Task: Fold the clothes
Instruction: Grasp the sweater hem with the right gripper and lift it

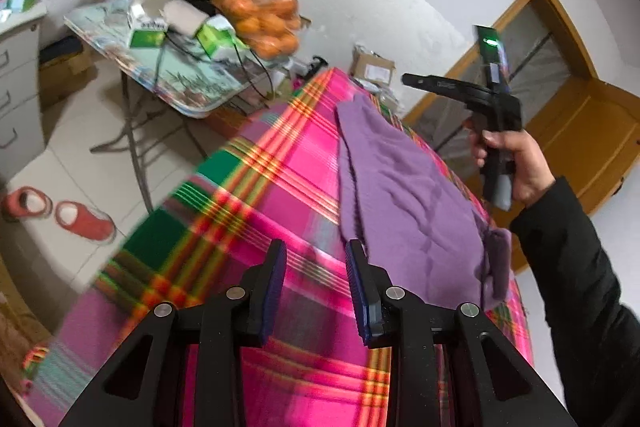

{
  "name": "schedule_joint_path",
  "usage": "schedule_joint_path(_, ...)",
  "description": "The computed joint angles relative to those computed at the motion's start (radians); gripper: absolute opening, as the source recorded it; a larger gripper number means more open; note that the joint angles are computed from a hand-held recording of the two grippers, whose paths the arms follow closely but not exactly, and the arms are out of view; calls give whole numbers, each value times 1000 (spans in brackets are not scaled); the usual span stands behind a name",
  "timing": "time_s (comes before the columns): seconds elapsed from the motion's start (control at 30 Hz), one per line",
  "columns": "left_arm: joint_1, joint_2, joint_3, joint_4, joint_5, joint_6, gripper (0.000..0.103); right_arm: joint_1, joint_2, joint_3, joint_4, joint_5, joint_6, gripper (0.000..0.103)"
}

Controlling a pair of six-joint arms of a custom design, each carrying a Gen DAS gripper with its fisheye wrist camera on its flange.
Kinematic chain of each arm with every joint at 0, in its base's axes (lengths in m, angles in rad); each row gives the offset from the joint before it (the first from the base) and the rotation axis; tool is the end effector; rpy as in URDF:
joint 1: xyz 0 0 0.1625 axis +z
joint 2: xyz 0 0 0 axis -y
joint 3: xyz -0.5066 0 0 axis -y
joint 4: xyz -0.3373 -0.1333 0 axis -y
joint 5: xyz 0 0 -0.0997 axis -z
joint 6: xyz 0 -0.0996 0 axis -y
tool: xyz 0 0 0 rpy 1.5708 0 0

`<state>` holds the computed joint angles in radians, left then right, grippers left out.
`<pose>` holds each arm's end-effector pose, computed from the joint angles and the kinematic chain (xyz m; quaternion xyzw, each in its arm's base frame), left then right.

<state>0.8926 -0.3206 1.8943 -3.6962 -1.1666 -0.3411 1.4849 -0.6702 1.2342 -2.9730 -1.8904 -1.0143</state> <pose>-0.2501 -0.5853 -0.0409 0.1042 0.9384 -0.3271 0.0384 0.0314 -0.8248 0.3077 0.3459 -0.8354 0.2665 0.3339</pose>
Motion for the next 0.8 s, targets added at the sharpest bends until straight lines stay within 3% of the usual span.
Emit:
schedule_joint_path(0.03,0,3,-8,13,-11,-8,37,-13,-32,22,32,34,34,23)
schedule_joint_path(0.07,-1,8,-17,21,-21,-17,49,-24,-64,50,48,65,61,25)
schedule_joint_path(0.1,-3,17,-25,25,-33,-32,51,-35,-93,84,42,90,69,25)
schedule_joint_path(0.23,-14,43,-56,66,-47,-77,51,-88,-236,265,28,208,86,28)
schedule_joint_path(0.47,-62,96,-103,87,45,-123,53,-237,-473,605,-7,397,23,31)
schedule_joint_path(0.53,-73,99,-87,77,35,-159,53,-291,-529,680,-7,441,10,31)
schedule_joint_path(0.67,-98,120,-62,35,6,-202,53,-382,-600,762,2,514,-4,32)
schedule_joint_path(0.8,-92,149,-110,14,9,-226,53,-450,-640,800,13,557,-3,32)
